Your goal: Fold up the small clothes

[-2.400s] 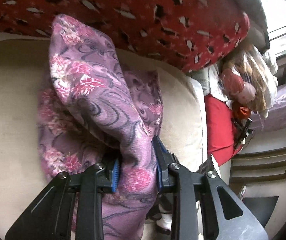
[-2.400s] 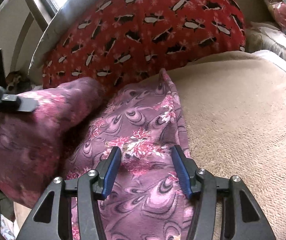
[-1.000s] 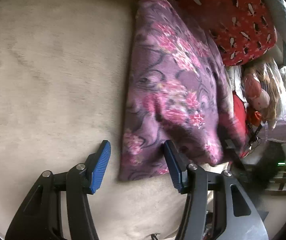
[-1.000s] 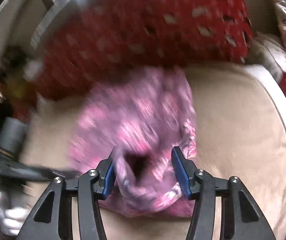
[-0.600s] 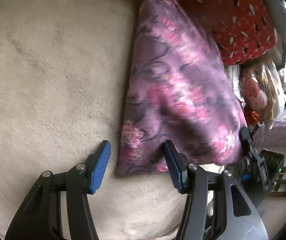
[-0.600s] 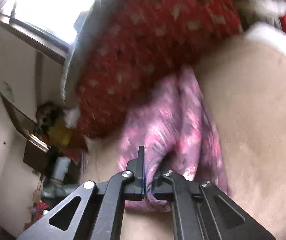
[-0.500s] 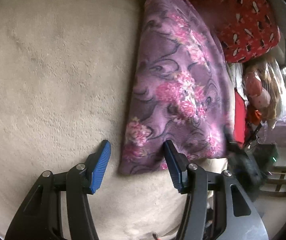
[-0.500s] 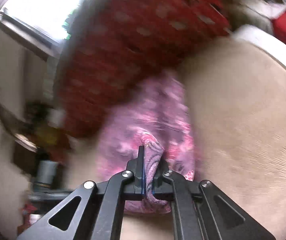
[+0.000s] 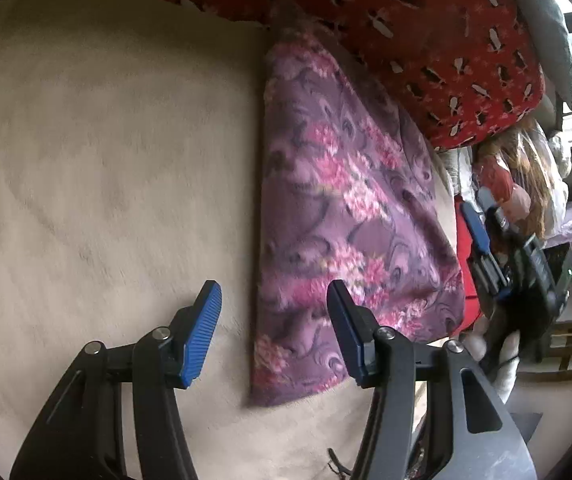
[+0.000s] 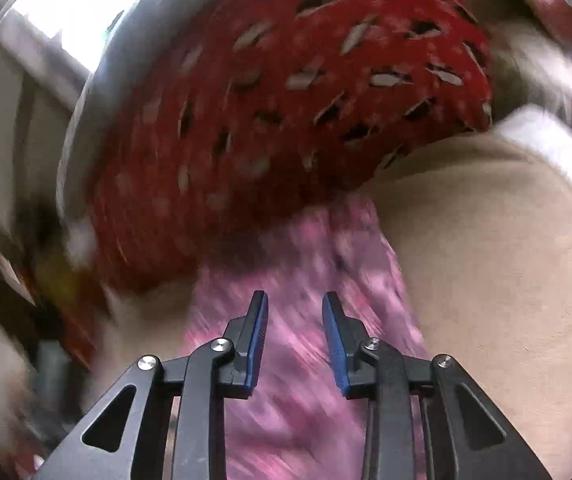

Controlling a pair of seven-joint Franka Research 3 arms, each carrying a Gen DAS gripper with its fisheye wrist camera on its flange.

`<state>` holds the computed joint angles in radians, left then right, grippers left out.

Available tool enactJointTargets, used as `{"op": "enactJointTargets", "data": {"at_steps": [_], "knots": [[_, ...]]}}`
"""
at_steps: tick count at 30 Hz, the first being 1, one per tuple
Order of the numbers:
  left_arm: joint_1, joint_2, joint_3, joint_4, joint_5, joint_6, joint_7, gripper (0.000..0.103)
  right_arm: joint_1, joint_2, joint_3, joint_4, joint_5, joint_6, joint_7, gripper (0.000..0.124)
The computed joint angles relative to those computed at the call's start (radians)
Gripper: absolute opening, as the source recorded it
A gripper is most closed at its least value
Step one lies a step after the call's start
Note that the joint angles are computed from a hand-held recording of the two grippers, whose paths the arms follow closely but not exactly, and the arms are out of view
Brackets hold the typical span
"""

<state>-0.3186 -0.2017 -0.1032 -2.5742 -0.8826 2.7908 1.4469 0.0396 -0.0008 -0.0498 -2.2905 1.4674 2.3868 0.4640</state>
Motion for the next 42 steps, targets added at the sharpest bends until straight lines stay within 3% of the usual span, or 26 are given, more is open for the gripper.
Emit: {"op": "enactJointTargets", "data": {"at_steps": [1, 2, 5, 6, 8, 10, 12, 14, 16, 19, 20, 22, 25, 27, 30, 31, 33, 35, 37, 39, 42], "knots": [[-0.007, 0.013, 0.015, 0.012, -0.037, -0.002, 0.041, 0.053, -0.014, 0.001, -0.016, -0.008, 0.032, -0.026, -0.014, 0.034], [-0.004, 0.022, 0.014, 0.020, -0.048, -0.004, 0.049, 0.053, -0.009, 0.022, -0.006, 0.015, 0.014, 0.004, 0.005, 0.040], [0.014, 0.070, 0.005, 0.060, -0.084, -0.013, 0.079, 0.053, 0.027, 0.093, 0.030, 0.085, -0.233, 0.084, 0.136, 0.040], [0.024, 0.090, -0.004, 0.076, -0.081, -0.017, 0.073, 0.053, 0.035, 0.106, 0.039, 0.095, -0.278, 0.091, 0.160, 0.035], [0.038, 0.100, -0.016, 0.090, -0.121, -0.028, 0.095, 0.053, 0.049, 0.130, 0.054, 0.107, -0.390, 0.106, 0.188, 0.012], [0.042, 0.089, -0.023, 0.089, -0.212, -0.019, 0.177, 0.053, 0.026, 0.070, 0.063, 0.065, -0.266, 0.057, 0.020, 0.011], [0.047, 0.083, -0.039, 0.084, -0.223, 0.020, 0.186, 0.054, 0.000, 0.010, 0.035, 0.028, -0.101, -0.026, -0.136, 0.010], [0.053, 0.099, -0.043, 0.093, -0.210, 0.019, 0.165, 0.065, -0.009, 0.000, 0.010, 0.019, -0.035, -0.033, -0.173, 0.008], [0.058, 0.131, -0.055, 0.108, -0.192, 0.028, 0.132, 0.073, -0.010, 0.035, 0.004, 0.034, -0.043, 0.037, -0.139, 0.008], [0.068, 0.160, -0.082, 0.121, -0.075, 0.051, 0.028, 0.075, 0.008, 0.141, 0.016, 0.080, -0.246, 0.165, 0.018, 0.008], [0.071, 0.154, -0.086, 0.118, -0.033, 0.048, -0.001, 0.075, 0.004, 0.146, 0.022, 0.075, -0.267, 0.172, 0.035, 0.008], [0.068, 0.136, -0.083, 0.114, -0.044, 0.027, 0.022, 0.075, -0.024, 0.119, 0.030, 0.050, -0.191, 0.138, -0.016, 0.008], [0.039, 0.083, -0.072, 0.067, -0.170, 0.037, 0.113, 0.075, -0.074, 0.071, 0.000, 0.026, -0.114, -0.005, -0.055, 0.014], [0.013, 0.064, -0.063, 0.045, -0.269, 0.044, 0.175, 0.075, -0.091, 0.034, -0.019, 0.000, -0.126, -0.073, -0.087, 0.015], [-0.004, 0.094, -0.072, 0.056, -0.341, 0.041, 0.196, 0.075, -0.090, -0.004, -0.031, -0.054, -0.203, -0.096, -0.085, 0.026], [-0.001, 0.087, -0.078, 0.045, -0.331, 0.043, 0.185, 0.075, -0.084, -0.013, -0.029, -0.073, -0.261, -0.080, -0.063, 0.026], [-0.002, 0.081, -0.103, 0.031, -0.228, 0.088, 0.098, 0.075, -0.063, -0.036, -0.020, -0.097, -0.243, -0.022, -0.132, 0.008], [0.002, 0.084, -0.105, 0.031, -0.113, 0.081, 0.002, 0.075, -0.051, -0.043, -0.024, -0.116, -0.170, 0.015, -0.191, 0.007], [0.000, 0.062, -0.088, 0.028, -0.066, 0.045, -0.024, 0.075, -0.047, 0.008, -0.024, -0.094, -0.267, 0.021, -0.078, 0.007], [0.000, 0.034, -0.082, 0.017, -0.019, 0.077, -0.053, 0.075, -0.046, -0.019, -0.022, -0.097, -0.257, 0.027, -0.083, 0.009], [0.017, 0.031, -0.060, 0.032, 0.107, 0.104, -0.157, 0.075, -0.038, -0.067, -0.029, -0.094, -0.124, 0.042, -0.150, 0.014]]}}
